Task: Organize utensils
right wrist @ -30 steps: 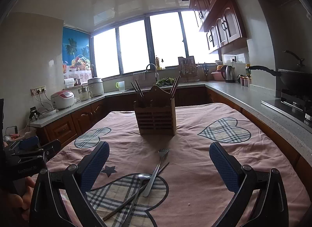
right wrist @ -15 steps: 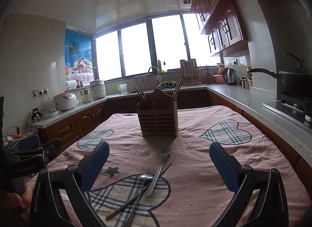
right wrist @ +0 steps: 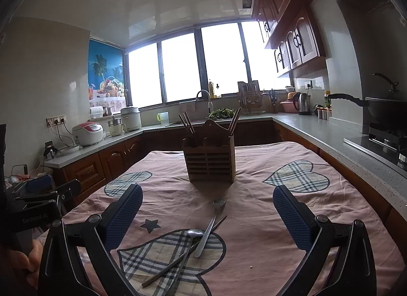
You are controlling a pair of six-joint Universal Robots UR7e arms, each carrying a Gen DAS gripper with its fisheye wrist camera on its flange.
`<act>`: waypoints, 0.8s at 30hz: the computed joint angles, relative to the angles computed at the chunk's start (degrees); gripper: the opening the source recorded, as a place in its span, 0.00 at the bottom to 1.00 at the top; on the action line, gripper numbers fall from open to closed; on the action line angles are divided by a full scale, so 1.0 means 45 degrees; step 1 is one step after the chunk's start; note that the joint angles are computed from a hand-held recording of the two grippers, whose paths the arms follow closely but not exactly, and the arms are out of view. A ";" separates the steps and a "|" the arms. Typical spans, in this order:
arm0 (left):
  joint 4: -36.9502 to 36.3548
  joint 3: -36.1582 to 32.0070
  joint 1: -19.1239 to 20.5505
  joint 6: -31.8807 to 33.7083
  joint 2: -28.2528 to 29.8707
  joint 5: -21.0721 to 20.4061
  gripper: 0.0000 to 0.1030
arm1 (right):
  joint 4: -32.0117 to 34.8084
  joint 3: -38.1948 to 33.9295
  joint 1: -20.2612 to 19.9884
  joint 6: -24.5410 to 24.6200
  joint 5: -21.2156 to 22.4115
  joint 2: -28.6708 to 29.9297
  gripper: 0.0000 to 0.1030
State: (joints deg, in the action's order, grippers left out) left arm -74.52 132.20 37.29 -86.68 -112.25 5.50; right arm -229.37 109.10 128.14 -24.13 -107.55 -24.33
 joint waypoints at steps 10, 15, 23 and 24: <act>-0.1276 0.0346 -0.0161 0.1184 -0.0142 0.0003 1.00 | -0.0186 0.0094 0.0069 -0.0125 0.0145 -0.0060 1.00; -0.2156 0.0549 -0.0225 0.1943 -0.0179 0.0051 1.00 | -0.0277 0.0124 0.0093 -0.0163 0.0209 -0.0079 1.00; -0.2969 0.0749 -0.0287 0.2588 -0.0159 0.0087 1.00 | -0.0399 0.0201 0.0123 -0.0224 0.0298 -0.0117 1.00; -0.2614 0.0677 -0.0287 0.2315 -0.0172 0.0072 1.00 | -0.0422 0.0211 0.0119 -0.0231 0.0316 -0.0126 1.00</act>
